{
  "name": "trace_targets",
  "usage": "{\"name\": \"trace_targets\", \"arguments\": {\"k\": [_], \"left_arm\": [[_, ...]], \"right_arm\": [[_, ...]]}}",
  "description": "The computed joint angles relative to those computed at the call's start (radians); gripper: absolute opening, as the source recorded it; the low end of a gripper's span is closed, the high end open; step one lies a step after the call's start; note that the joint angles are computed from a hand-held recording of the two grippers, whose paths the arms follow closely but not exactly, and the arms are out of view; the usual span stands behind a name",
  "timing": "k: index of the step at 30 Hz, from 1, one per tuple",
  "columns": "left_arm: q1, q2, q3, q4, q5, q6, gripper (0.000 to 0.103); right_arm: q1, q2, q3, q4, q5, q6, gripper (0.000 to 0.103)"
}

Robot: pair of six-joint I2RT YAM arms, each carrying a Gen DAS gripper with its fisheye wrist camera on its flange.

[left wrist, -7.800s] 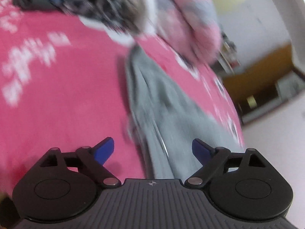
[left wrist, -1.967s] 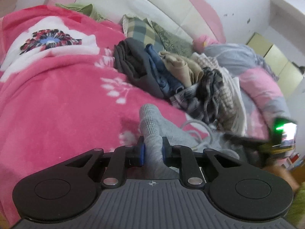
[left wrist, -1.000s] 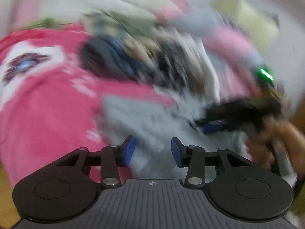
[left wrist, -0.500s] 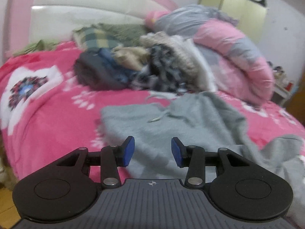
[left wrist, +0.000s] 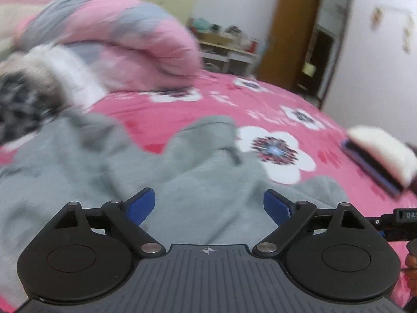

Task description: Fold clothes

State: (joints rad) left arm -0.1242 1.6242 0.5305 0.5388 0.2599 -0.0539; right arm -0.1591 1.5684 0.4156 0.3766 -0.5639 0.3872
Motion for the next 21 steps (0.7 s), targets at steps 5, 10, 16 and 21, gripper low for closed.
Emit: {"name": "trace_targets", "arguments": {"k": [5, 10, 16, 21], "left_arm": [[-0.214, 0.127, 0.127, -0.011, -0.293, 0.117, 0.089], [-0.302, 0.251, 0.276, -0.074, -0.423, 0.195, 0.065], [-0.389, 0.393, 0.406, -0.05, -0.588, 0.386, 0.056], [-0.405, 0.527, 0.6, -0.185, -0.662, 0.458, 0.057]], "right_arm": [[0.012, -0.06, -0.095, 0.117, 0.044, -0.088, 0.071], [-0.017, -0.119, -0.177, 0.198, 0.075, -0.167, 0.071], [-0.15, -0.005, -0.225, 0.291, -0.088, -0.188, 0.071], [-0.243, 0.147, -0.24, 0.429, -0.2, -0.171, 0.07]]}}
